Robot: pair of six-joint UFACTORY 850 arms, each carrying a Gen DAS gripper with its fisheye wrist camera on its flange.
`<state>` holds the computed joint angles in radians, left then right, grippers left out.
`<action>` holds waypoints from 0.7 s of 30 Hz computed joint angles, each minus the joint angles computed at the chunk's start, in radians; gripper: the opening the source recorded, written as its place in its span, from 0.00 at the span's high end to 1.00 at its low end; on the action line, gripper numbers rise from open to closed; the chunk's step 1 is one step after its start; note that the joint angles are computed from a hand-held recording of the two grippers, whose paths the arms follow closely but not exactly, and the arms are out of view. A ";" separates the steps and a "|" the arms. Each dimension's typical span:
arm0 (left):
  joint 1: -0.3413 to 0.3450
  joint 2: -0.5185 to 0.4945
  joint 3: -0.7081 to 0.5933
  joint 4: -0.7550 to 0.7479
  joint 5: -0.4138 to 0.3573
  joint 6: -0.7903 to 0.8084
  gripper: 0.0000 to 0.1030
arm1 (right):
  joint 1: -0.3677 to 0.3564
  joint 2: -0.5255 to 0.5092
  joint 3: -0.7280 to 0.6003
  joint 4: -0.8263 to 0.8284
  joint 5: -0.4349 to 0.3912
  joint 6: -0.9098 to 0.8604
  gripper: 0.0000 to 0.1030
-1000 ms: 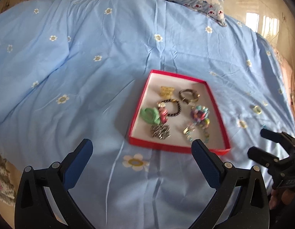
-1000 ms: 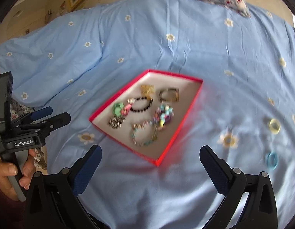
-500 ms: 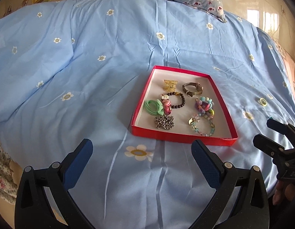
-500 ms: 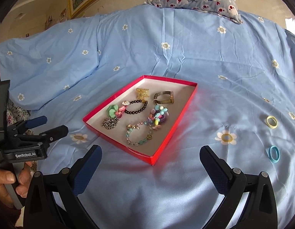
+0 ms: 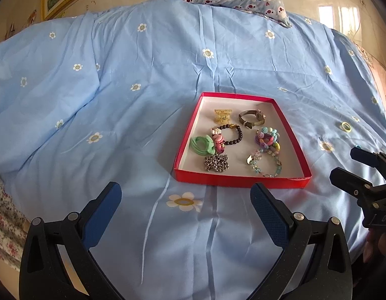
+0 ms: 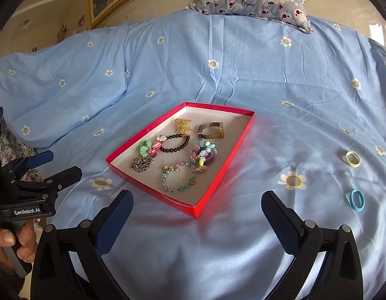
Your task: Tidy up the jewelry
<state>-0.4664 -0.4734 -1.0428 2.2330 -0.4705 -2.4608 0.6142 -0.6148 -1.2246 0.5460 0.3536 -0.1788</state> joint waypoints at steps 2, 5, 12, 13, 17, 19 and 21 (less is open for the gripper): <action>-0.001 -0.002 -0.003 -0.020 -0.002 0.018 0.00 | -0.001 -0.001 -0.002 -0.003 -0.005 0.003 0.00; -0.004 -0.005 -0.005 -0.040 -0.008 0.038 0.00 | 0.000 -0.004 -0.005 -0.009 -0.013 0.009 0.00; -0.004 -0.005 -0.005 -0.046 -0.012 0.042 0.00 | 0.003 -0.005 -0.005 -0.018 -0.006 0.013 0.00; -0.004 -0.006 -0.006 -0.047 -0.013 0.042 0.00 | 0.004 -0.004 -0.004 -0.019 -0.004 0.015 0.00; -0.002 -0.007 -0.010 -0.051 -0.001 0.053 0.00 | 0.004 -0.004 -0.004 -0.023 -0.005 0.019 0.00; -0.004 -0.007 -0.010 -0.063 -0.001 0.064 0.00 | 0.003 -0.003 -0.003 -0.027 -0.004 0.022 0.00; -0.003 -0.007 -0.011 -0.054 0.000 0.056 0.00 | 0.005 -0.003 -0.003 -0.019 -0.002 0.014 0.00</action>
<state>-0.4691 -0.4803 -1.0536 2.1788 -0.4709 -2.4046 0.6190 -0.6183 -1.2276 0.5269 0.3519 -0.1649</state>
